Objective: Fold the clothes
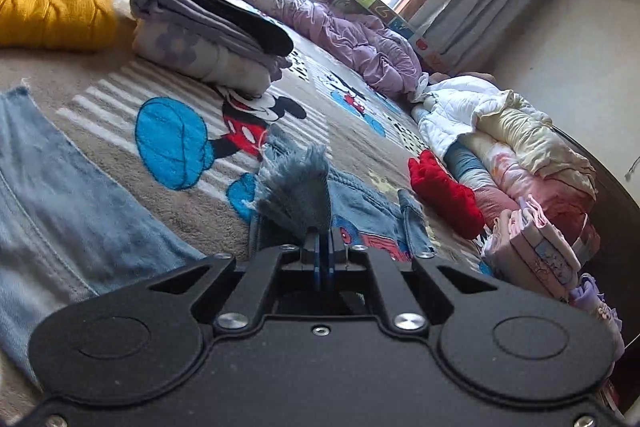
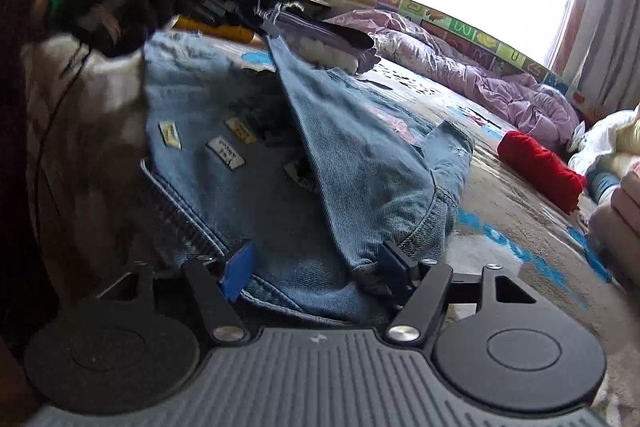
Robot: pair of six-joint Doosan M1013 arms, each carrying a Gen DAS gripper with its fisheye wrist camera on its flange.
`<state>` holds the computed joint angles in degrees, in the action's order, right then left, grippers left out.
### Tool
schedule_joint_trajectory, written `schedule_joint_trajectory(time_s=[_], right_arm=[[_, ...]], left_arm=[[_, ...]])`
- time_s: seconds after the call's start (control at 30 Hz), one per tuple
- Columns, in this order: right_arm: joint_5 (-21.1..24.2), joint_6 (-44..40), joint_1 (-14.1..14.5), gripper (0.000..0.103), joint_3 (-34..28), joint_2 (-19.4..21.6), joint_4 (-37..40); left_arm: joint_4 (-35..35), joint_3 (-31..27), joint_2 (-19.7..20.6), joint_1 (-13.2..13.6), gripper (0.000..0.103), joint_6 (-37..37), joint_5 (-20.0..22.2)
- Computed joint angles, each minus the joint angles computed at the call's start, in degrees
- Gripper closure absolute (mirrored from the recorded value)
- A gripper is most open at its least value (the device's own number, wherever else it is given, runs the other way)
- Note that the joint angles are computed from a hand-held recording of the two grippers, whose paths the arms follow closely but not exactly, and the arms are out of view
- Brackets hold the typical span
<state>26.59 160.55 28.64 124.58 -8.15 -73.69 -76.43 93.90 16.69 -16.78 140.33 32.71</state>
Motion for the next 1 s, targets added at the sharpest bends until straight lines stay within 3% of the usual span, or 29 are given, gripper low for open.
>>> schedule_joint_trajectory(time_s=[0.13,0.3,0.47,0.7,0.83,1.0], right_arm=[[-2.0,3.0,0.2,0.040,1.1,-2.2,-3.7],[-0.1,18.8,-0.1,0.038,2.6,-3.4,-17.5],[-0.8,24.3,-2.0,0.037,2.5,-1.8,-22.6],[-3.0,18.7,-2.3,0.038,2.4,-0.5,-19.9],[-1.9,13.4,-2.0,0.040,2.0,0.0,-16.0],[-1.4,13.7,-2.6,0.064,2.0,0.0,-13.9]], left_arm=[[-2.2,0.2,-0.1,0.3,0.100,1.7,0.5],[-4.2,0.4,-0.4,0.4,0.100,3.4,1.1],[-8.4,0.2,-0.6,0.2,0.100,6.3,1.8],[-14.7,-1.6,0.0,-0.8,0.101,10.8,4.1],[-16.6,-3.4,1.0,-1.7,0.101,12.4,5.4],[-16.2,-5.7,2.6,-3.4,0.101,12.3,5.6]])
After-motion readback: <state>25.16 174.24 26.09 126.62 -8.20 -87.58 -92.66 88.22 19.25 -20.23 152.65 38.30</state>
